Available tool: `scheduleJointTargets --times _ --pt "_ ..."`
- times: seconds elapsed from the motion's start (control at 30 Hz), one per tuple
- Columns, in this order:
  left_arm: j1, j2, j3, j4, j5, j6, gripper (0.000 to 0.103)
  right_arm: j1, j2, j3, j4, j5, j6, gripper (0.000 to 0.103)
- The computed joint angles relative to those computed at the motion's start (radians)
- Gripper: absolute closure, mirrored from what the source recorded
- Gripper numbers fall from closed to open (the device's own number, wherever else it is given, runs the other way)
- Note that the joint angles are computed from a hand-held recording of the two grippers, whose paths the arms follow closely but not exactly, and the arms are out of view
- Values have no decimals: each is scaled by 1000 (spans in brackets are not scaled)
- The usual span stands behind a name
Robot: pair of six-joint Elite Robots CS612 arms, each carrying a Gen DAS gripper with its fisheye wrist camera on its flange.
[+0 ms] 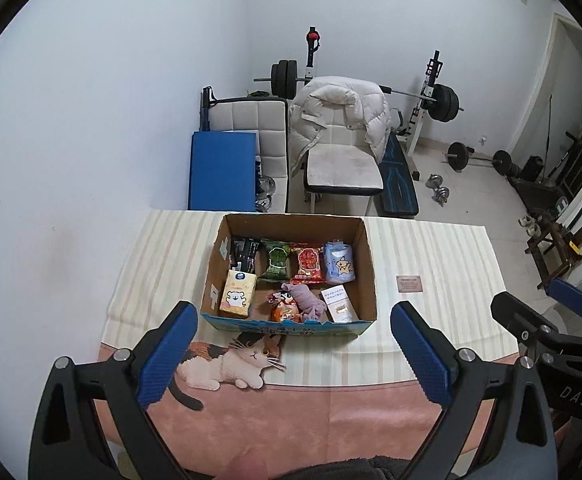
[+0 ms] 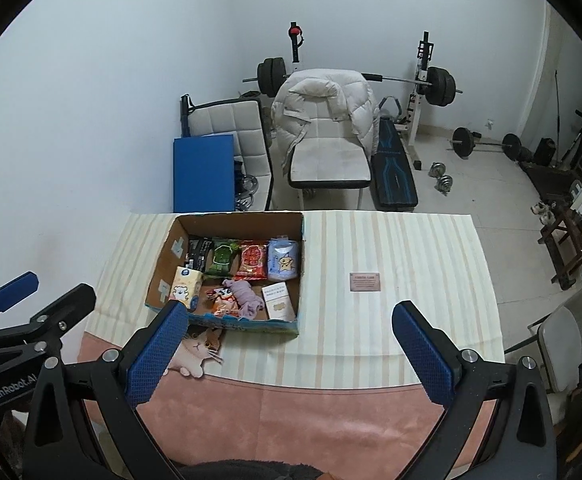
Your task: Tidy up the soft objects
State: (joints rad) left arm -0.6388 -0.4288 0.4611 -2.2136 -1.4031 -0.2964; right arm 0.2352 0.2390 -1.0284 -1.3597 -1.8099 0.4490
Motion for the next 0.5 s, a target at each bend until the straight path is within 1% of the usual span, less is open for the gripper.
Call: scheduleJointTargets --times 0.27,0.5 --pt "-4 3 -3 29 28 0 4 2 2 -8 12 -37 1 0" --pt "-1 3 -4 32 16 -13 4 1 5 -20 21 -47 2 0"
